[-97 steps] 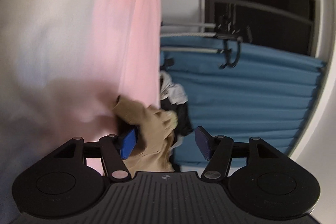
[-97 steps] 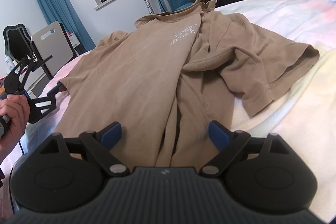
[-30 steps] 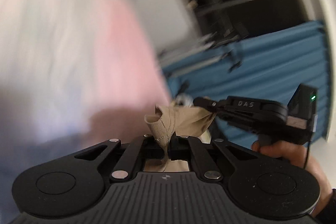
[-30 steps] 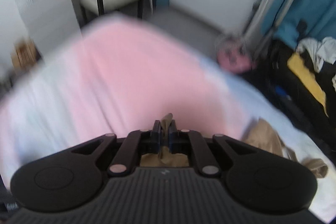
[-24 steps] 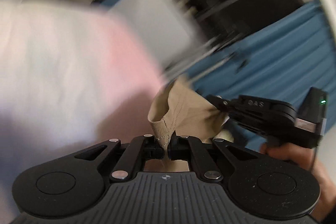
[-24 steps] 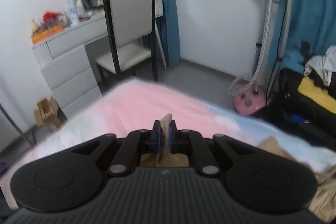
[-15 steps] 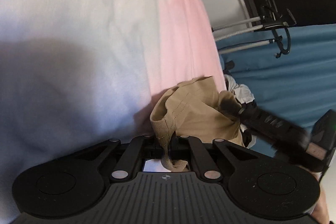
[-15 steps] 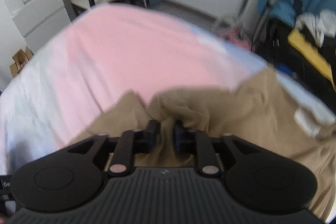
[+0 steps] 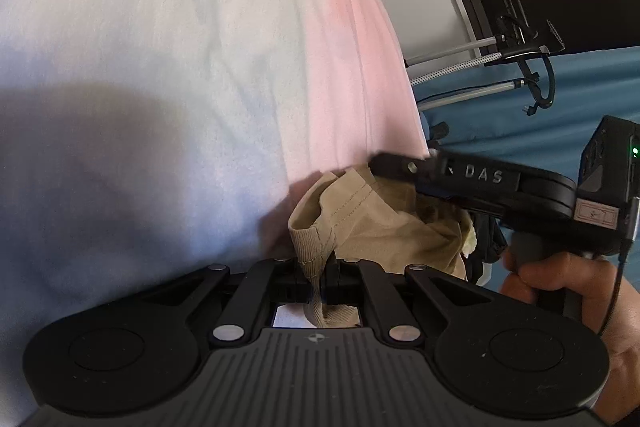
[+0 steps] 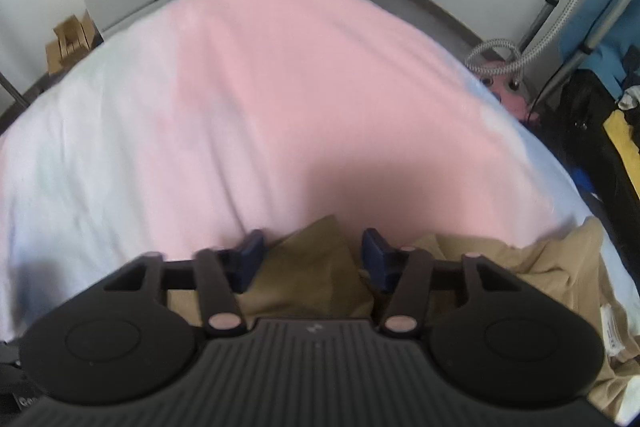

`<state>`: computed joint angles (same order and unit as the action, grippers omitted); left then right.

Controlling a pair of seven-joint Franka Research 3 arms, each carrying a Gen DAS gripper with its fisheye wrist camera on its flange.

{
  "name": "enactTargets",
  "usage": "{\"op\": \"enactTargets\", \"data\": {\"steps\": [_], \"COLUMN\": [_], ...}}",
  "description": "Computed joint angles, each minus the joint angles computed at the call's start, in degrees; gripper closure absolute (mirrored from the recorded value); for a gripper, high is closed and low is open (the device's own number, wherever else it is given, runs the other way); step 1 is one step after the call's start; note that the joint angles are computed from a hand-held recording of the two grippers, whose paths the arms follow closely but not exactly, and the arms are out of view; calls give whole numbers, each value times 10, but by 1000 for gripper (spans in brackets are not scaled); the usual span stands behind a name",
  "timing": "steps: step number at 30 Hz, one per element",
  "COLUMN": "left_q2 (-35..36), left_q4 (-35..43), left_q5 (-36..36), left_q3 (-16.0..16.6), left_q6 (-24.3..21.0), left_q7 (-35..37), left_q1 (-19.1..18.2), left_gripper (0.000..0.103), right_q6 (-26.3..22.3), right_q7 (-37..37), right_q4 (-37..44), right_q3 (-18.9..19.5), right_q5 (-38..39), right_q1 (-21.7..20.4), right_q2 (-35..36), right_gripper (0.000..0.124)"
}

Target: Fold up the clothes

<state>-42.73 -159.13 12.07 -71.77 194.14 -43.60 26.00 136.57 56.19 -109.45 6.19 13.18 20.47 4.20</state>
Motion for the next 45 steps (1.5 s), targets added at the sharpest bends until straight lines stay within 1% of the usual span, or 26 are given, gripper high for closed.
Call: {"op": "enactTargets", "data": {"steps": [1, 2, 3, 5, 9, 10, 13, 15, 19, 22, 24, 26, 27, 28, 29, 30, 31, 32, 35, 38, 42, 43, 45], "left_q2": [-5, -16, -28, -58, -103, -103, -80, -62, -46, -38, -24, -2, 9, 15, 20, 26, 29, 31, 49, 60, 93, 100, 117], "left_q4": [-2, -3, -4, -8, -17, -18, -14, -14, -15, -9, 5, 24, 36, 45, 54, 63, 70, 79, 113, 129, 167, 174, 185], "left_q5": [-1, -1, 2, 9, 39, 46, 69, 81, 101, 116, 138, 166, 178, 189, 199, 210, 222, 234, 263, 289, 347, 362, 394], "left_q3": [6, 11, 18, 36, 65, 68, 85, 101, 112, 113, 128, 149, 158, 163, 167, 170, 173, 169, 165, 168, 137, 132, 119], "left_q6": [-7, -17, -30, -64, -110, -113, -127, -135, -133, -140, -171, -217, -243, -266, -282, -298, -300, -303, -340, -357, -362, -356, -343], "left_q7": [0, 0, 1, -2, -13, -18, -23, -28, -37, -36, -11, 23, 39, 49, 58, 66, 71, 71, 88, 98, 88, 85, 74], "left_q1": [-6, -12, -19, -38, -61, -62, -67, -77, -77, -73, -84, -104, -114, -122, -128, -134, -138, -137, -154, -182, -165, -163, -156], "left_gripper": [99, 99, 99, 99, 99, 99, 99, 99, 98, 97, 97, 96, 94, 88, 84, 69, 50, 46, 44, 41, 40, 40, 40], "right_q6": [-2, -3, 11, 47, 109, 120, 148, 170, 205, 227, 225, 221, 219, 220, 217, 218, 220, 221, 235, 256, 283, 288, 316], "right_q7": [-1, -2, -8, -18, -71, -84, -90, -108, -98, -134, -166, -184, -192, -200, -206, -217, -229, -240, -252, -246, -216, -202, -190], "right_q4": [1, 2, -3, -13, -8, -1, 19, 29, 42, 39, 35, 23, 17, 8, -2, -15, -29, -42, -90, -153, -252, -277, -340], "right_q3": [0, 1, 2, 4, 16, 20, 31, 41, 48, 72, 85, 82, 80, 77, 74, 70, 66, 61, 38, 11, -25, -33, -51], "right_q5": [11, 21, 33, 66, 157, 174, 190, 208, 180, 227, 273, 285, 289, 295, 302, 314, 327, 340, 362, 368, 355, 346, 345], "right_q1": [-1, -2, -2, -1, 8, 11, 24, 31, 46, 28, 11, 9, 9, 9, 8, 7, 6, 7, 13, 18, 16, 12, 11], "right_q2": [-1, -2, -8, -17, -12, -5, 28, 52, 102, 114, 109, 92, 83, 73, 59, 42, 24, 6, -51, -117, -222, -250, -317], "right_gripper": [115, 119, 121, 121, 121, 121, 121, 121, 121, 120, 119, 109, 107, 101, 98, 98, 97, 95, 92, 91, 89, 89, 89]}}
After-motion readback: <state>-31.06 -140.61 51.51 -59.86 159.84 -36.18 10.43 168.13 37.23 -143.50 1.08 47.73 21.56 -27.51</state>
